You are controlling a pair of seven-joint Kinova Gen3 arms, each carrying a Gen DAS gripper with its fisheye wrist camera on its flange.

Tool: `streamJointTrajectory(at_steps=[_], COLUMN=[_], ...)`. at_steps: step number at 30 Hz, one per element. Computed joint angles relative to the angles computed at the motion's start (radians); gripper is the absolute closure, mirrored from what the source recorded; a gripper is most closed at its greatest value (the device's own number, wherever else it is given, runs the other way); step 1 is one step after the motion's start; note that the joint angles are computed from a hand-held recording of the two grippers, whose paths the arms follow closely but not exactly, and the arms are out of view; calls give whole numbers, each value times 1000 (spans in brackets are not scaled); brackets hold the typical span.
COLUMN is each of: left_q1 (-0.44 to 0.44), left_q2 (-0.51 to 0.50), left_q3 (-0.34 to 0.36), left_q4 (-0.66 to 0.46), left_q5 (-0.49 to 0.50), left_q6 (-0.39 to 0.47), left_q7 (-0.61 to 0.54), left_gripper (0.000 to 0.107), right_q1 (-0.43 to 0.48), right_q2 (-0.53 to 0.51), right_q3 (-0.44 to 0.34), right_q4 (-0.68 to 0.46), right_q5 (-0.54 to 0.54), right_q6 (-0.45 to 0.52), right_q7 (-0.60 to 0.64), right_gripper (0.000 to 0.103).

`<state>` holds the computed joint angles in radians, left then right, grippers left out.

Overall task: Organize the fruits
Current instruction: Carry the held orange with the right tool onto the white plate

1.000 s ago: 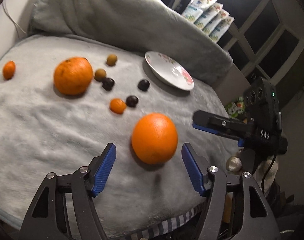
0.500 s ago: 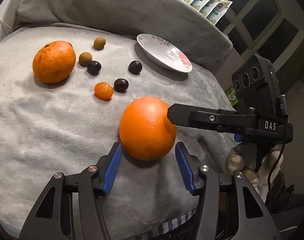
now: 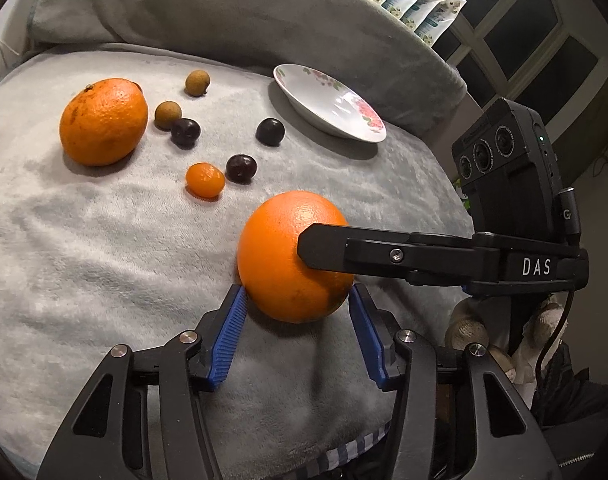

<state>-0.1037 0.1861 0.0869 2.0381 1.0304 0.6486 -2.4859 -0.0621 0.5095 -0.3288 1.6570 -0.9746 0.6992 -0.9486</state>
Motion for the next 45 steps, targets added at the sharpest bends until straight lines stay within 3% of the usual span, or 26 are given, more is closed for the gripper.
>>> streamJointTrajectory(at_steps=[23,35,45], left_q1=[32,59,78], left_q2=[12,70,151], left_q3=[24,67,112], left_q4=[-56,-166,-293], left_q5=[0,-34,-121], left_q6=[-20,-50,-66], left_q7=[14,61,166], left_gripper=[56,56,55], right_q1=[29,62,81], right_q2=[-61,-83,-66], right_q3=[13,48,64], right_q4=[43,23,-27], right_q5=[-34,-51,-18], right_q6=[-38,-46,-70], right_q7=[40,60,33], right_gripper=[34,34,34])
